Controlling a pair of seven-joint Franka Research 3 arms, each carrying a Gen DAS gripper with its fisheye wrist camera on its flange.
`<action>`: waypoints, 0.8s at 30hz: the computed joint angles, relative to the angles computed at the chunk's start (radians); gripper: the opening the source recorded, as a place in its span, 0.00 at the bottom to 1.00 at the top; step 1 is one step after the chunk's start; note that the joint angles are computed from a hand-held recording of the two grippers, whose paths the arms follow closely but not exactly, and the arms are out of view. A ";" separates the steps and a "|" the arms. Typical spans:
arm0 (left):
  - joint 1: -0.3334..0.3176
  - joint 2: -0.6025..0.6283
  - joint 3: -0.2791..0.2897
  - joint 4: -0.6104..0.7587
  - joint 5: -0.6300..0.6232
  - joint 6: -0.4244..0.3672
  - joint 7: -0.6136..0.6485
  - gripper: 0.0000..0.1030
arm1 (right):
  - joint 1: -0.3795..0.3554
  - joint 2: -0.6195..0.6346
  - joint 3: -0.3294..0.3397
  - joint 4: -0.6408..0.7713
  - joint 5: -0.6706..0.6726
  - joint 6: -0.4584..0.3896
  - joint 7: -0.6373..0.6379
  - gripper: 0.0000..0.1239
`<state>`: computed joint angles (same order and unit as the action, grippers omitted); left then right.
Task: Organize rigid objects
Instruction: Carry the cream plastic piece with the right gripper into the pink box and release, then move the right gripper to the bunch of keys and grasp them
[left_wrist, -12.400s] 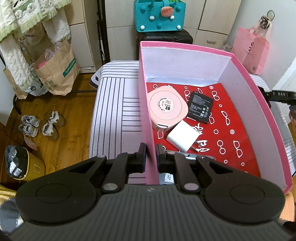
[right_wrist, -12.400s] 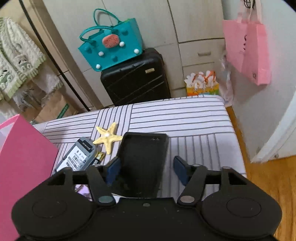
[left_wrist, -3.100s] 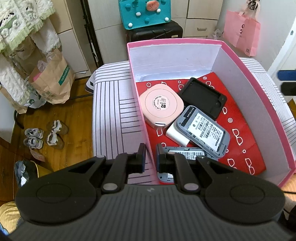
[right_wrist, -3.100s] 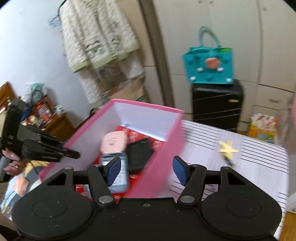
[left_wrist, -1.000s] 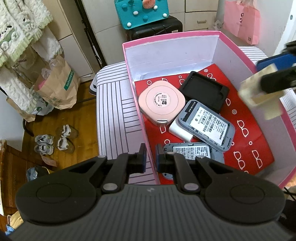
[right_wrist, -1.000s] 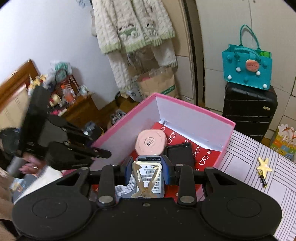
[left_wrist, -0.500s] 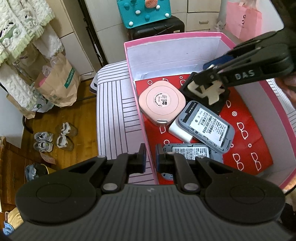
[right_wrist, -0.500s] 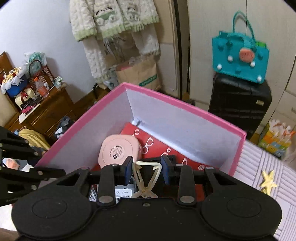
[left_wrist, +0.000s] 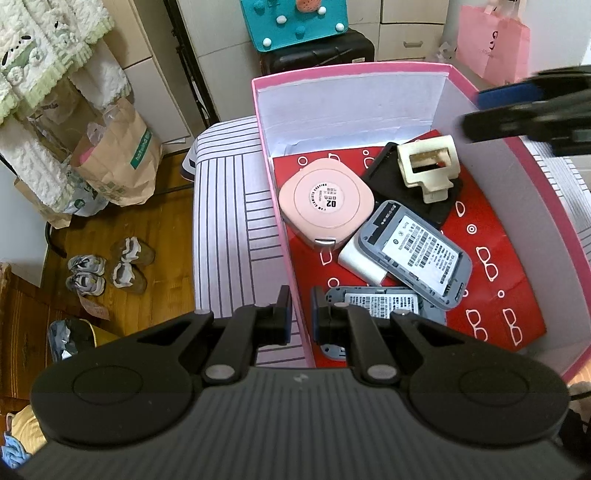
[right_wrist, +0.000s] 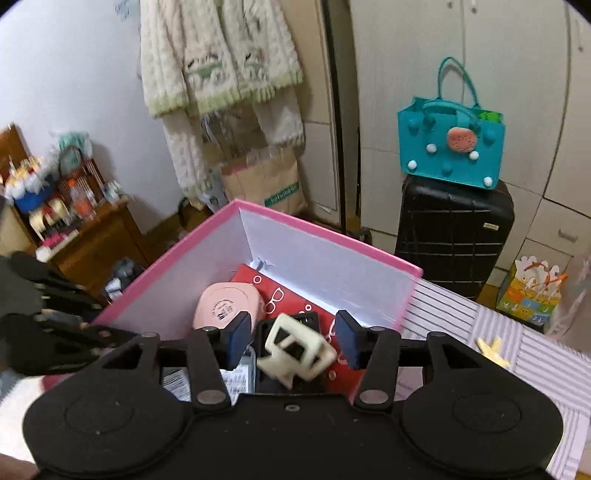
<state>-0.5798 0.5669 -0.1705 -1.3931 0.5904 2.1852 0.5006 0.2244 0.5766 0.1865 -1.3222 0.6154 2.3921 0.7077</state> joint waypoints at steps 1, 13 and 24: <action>0.000 0.001 -0.001 0.003 -0.002 -0.002 0.002 0.09 | -0.019 -0.033 0.006 -0.044 0.023 0.016 -0.024 0.46; 0.003 -0.004 0.002 -0.006 -0.015 0.011 -0.018 0.09 | -0.137 -0.257 0.009 -0.441 0.426 0.263 -0.455 0.59; 0.014 -0.025 0.000 -0.050 -0.009 0.058 -0.069 0.10 | -0.121 -0.273 -0.003 -0.608 0.760 0.398 -0.746 0.58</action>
